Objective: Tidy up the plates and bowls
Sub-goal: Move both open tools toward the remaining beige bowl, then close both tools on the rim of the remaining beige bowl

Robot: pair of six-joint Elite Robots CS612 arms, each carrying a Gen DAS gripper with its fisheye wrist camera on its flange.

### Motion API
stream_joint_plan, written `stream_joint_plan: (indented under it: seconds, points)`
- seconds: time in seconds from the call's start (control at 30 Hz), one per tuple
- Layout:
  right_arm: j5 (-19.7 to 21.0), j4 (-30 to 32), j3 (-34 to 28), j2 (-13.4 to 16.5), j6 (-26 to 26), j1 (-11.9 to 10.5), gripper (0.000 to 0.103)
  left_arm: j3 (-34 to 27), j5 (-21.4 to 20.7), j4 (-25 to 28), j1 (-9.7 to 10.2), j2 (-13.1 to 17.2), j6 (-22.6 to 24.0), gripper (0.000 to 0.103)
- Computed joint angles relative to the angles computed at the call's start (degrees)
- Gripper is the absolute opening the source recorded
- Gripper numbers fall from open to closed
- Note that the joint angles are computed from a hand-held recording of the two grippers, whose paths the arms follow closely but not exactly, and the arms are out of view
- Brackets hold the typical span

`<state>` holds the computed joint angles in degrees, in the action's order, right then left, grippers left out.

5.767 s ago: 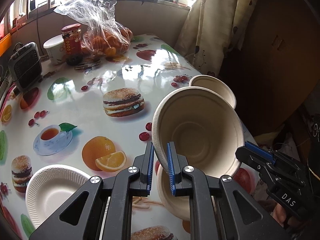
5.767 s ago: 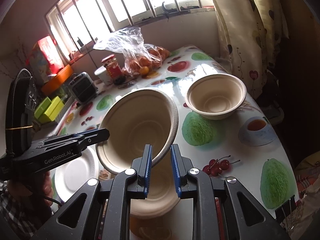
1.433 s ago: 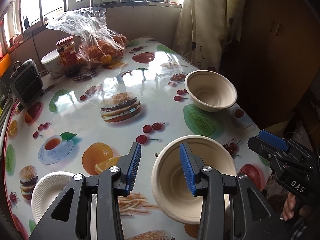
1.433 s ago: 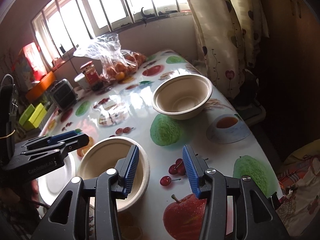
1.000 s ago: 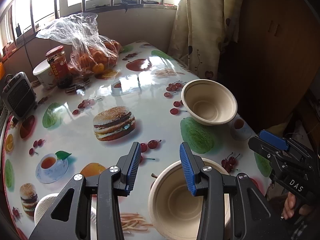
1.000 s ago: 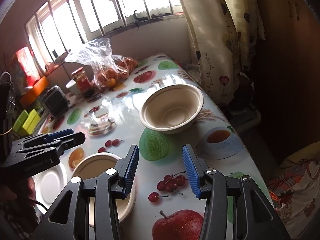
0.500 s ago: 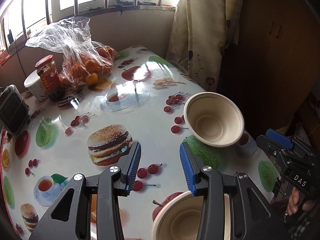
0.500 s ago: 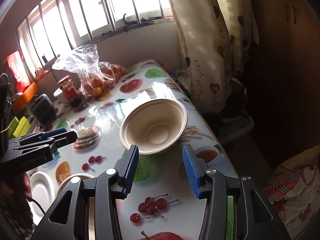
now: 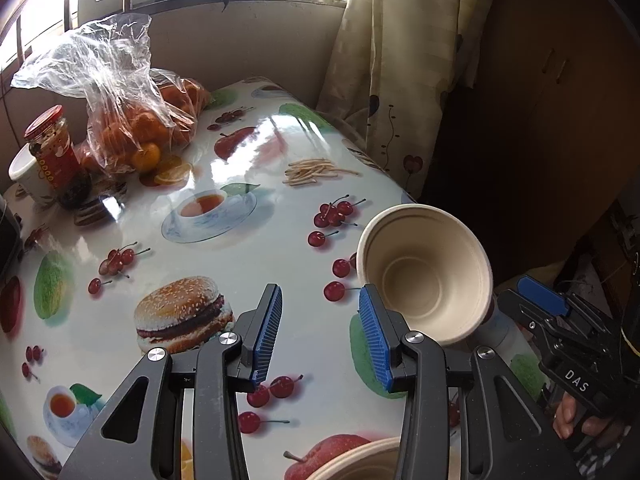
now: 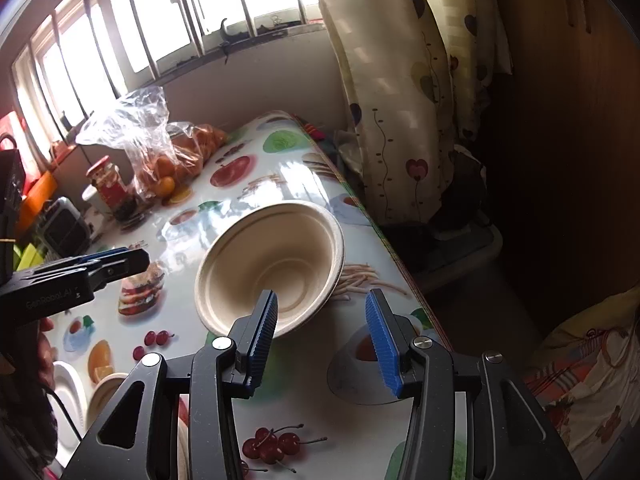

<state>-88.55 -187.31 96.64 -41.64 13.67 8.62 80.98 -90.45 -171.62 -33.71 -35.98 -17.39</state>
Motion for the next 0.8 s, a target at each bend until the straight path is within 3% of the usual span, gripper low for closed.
stream_joint_plan:
  seconds: [0.57, 0.8]
  points:
    - [1.99, 2.22, -2.08, 1.59, 1.06, -0.41, 0.045, -5.48, -4.86, 7.11, 0.24, 3.09, -0.05, 0.041]
    - [2.76, 2.64, -2.57, 1.98, 0.69, -0.51, 0.04, -6.21, -5.44, 7.92, 0.28, 3.53, -0.35, 0.027]
